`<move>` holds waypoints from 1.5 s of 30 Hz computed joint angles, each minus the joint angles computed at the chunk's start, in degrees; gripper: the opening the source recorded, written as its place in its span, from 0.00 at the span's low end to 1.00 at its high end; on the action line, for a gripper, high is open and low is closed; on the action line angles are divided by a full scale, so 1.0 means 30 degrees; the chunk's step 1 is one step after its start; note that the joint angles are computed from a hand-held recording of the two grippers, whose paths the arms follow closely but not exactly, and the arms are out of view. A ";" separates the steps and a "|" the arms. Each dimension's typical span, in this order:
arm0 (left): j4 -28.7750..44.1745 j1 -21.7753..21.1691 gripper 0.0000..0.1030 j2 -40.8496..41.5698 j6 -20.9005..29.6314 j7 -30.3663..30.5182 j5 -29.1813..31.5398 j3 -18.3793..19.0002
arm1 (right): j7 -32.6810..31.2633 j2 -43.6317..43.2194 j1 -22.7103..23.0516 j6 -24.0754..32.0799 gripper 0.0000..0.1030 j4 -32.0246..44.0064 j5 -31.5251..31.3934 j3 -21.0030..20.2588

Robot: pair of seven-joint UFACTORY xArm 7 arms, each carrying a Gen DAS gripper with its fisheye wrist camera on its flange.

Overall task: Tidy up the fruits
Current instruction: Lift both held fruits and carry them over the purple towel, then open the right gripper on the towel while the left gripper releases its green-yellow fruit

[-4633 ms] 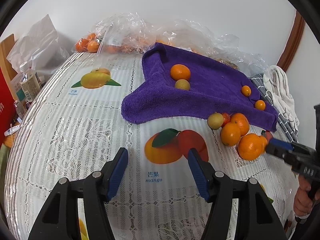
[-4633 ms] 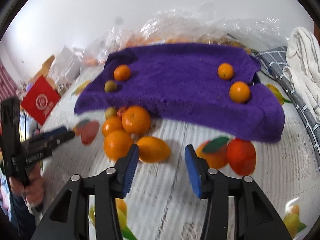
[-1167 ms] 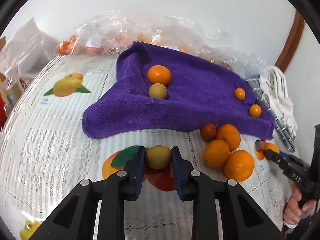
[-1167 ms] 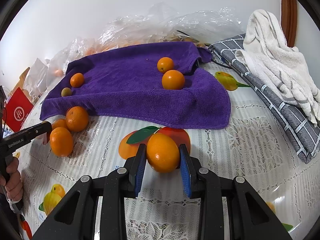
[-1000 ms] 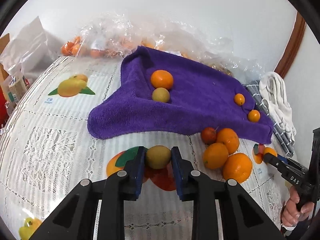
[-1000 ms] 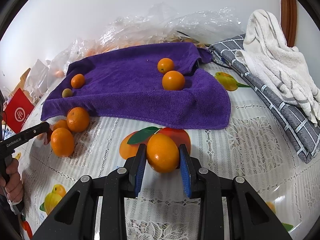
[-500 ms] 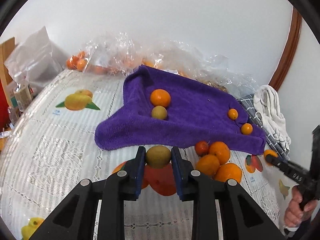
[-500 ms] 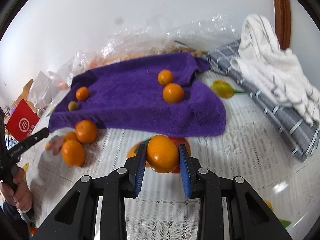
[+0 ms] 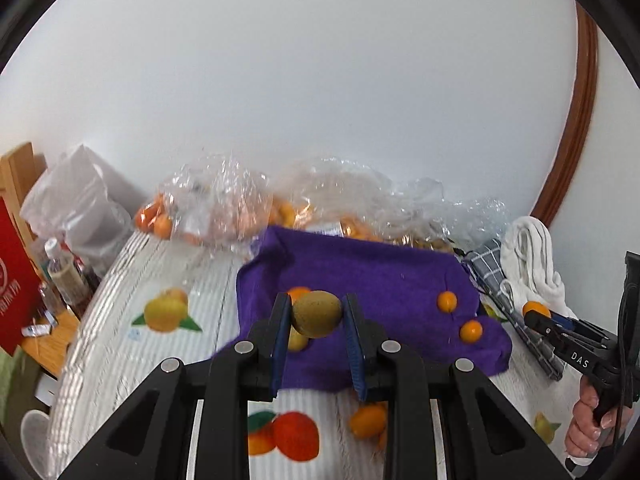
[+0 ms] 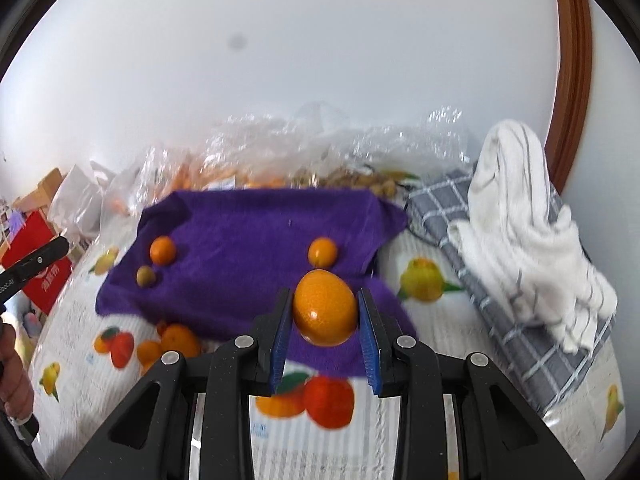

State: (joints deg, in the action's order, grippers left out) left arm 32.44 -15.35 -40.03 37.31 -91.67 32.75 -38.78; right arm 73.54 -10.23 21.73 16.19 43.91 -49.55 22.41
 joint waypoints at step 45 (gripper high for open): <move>0.3167 -0.0060 0.24 1.0668 -0.3231 0.0826 0.3288 0.3688 | -0.8793 0.8524 0.5246 -0.1703 0.32 0.4840 0.6469 -0.6092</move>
State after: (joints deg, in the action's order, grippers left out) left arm 41.94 -15.53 -8.03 27.61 -89.19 42.62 -27.72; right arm 47.16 15.34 37.46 11.08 58.43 -30.14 4.13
